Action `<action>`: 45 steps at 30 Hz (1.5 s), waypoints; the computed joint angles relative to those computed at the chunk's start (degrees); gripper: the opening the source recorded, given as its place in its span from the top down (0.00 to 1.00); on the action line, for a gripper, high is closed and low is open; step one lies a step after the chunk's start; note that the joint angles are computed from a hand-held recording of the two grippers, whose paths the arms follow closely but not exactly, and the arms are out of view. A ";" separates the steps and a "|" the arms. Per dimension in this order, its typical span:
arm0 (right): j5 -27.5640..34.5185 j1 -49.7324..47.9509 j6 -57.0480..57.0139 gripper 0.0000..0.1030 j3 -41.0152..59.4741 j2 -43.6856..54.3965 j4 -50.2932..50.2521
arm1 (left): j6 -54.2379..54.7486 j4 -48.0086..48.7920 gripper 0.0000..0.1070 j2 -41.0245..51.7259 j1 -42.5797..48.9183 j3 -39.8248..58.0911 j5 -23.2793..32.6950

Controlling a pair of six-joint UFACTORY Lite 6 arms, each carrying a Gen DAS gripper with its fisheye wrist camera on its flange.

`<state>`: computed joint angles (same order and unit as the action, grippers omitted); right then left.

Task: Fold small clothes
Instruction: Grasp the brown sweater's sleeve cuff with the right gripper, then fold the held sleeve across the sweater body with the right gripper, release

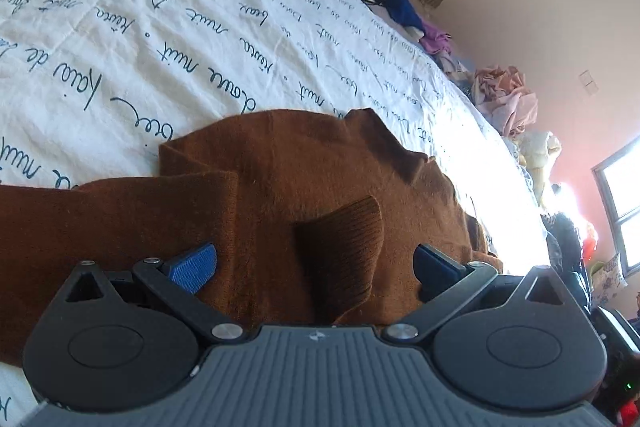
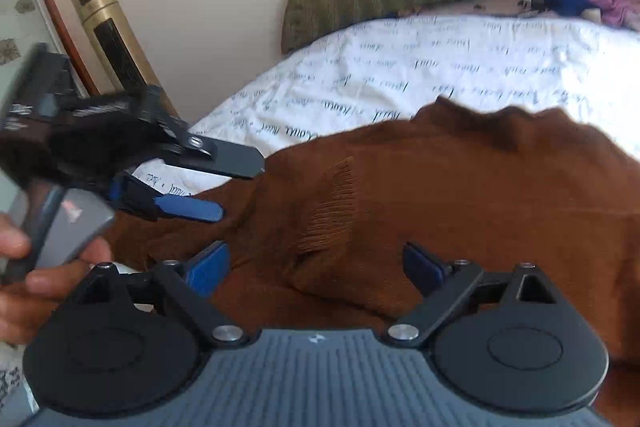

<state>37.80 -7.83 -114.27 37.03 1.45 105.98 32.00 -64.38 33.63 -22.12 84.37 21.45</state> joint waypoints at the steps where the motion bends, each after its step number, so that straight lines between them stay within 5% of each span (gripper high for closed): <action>1: 3.47 -3.84 -1.22 0.08 -2.17 -2.82 -2.63 | -2.46 2.02 0.04 1.56 -0.19 2.37 1.35; 9: 17.83 -25.70 3.57 0.08 -3.45 -4.05 -18.33 | -44.98 47.82 0.04 10.62 -9.07 18.68 3.16; 12: 19.53 -29.15 3.14 0.08 -2.11 -1.04 -19.66 | -62.09 65.81 0.04 18.20 -12.20 32.81 12.25; 16: 21.48 -32.39 2.84 0.08 -2.14 0.91 -21.05 | -69.12 89.34 0.07 31.67 -18.76 52.92 27.54; 18: 23.07 -34.10 2.58 0.08 -2.49 0.99 -21.51 | -70.36 96.43 0.07 31.97 -19.91 51.45 29.52; 23: 25.58 -34.21 4.28 0.08 -1.24 2.55 -21.70 | -89.15 114.19 0.04 15.86 -18.26 25.00 29.33; 27: 26.34 -25.66 8.50 0.08 2.68 7.28 -19.07 | -94.87 112.66 0.04 1.48 -13.91 7.93 22.93; 32: 18.38 -16.32 10.63 0.10 3.77 7.84 -13.24 | -77.26 84.68 0.04 -7.98 -8.69 -0.97 3.79; 37: 16.62 -32.55 3.98 0.10 -2.37 0.95 -15.95 | -53.55 59.85 0.04 -2.60 -12.30 4.55 -2.79; 39: 17.79 -42.12 6.12 0.10 2.65 5.65 -19.29 | -54.02 62.59 0.04 2.88 -14.28 9.04 -1.02; 43: 19.88 -53.07 12.41 0.10 18.78 21.27 -22.27 | -69.94 85.55 0.04 10.85 -16.90 13.98 4.15; 45: 21.20 -53.99 16.58 0.13 25.67 28.09 -23.48 | -78.66 92.97 0.04 9.71 -16.64 9.68 1.19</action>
